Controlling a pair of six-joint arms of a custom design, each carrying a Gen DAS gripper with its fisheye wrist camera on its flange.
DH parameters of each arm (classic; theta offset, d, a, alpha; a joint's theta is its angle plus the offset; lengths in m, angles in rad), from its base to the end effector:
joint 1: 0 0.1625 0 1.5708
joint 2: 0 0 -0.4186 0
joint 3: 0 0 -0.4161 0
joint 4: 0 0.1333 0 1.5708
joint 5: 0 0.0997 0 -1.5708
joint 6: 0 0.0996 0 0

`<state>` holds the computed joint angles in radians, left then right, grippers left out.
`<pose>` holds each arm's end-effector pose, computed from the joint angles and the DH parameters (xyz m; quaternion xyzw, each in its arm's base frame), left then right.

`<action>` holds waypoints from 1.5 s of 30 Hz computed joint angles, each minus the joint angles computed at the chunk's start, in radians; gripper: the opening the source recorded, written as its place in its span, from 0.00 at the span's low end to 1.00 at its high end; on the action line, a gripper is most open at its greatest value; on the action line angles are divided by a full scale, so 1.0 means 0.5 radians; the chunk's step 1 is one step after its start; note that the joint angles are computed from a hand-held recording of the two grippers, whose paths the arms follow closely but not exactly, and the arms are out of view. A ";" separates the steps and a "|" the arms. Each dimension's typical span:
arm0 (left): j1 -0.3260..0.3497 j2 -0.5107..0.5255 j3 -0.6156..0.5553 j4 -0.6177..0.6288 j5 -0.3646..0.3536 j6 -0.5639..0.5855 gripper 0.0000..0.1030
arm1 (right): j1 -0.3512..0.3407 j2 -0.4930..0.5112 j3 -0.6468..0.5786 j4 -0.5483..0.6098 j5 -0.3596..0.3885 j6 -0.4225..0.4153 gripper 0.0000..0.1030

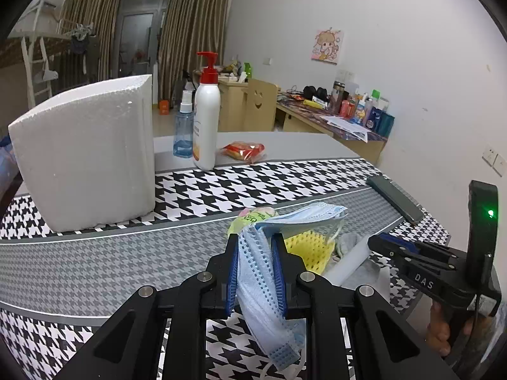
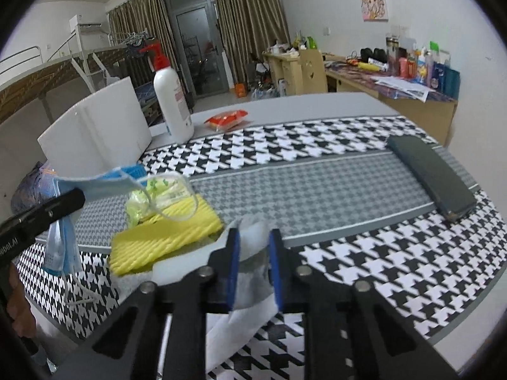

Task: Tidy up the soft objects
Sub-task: 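Grasp the white plastic tube with the right tool while the left tool holds the mask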

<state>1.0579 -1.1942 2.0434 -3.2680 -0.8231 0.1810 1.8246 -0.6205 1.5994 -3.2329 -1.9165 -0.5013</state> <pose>-0.0945 -0.5775 0.2658 0.1472 0.8490 -0.4327 0.2650 0.2744 -0.6615 0.0508 0.2886 -0.8840 0.3075 0.2015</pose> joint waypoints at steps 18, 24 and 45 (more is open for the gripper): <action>0.021 -0.133 0.060 0.047 -0.072 0.071 0.21 | 0.030 -0.054 0.040 0.321 0.032 0.391 0.39; 0.037 -0.154 0.055 0.084 -0.118 0.110 0.21 | 0.024 -0.017 -0.008 0.363 -0.005 0.542 0.39; 0.084 -0.211 0.063 0.132 -0.158 0.084 0.21 | 0.032 0.069 -0.189 0.507 -0.017 0.713 0.35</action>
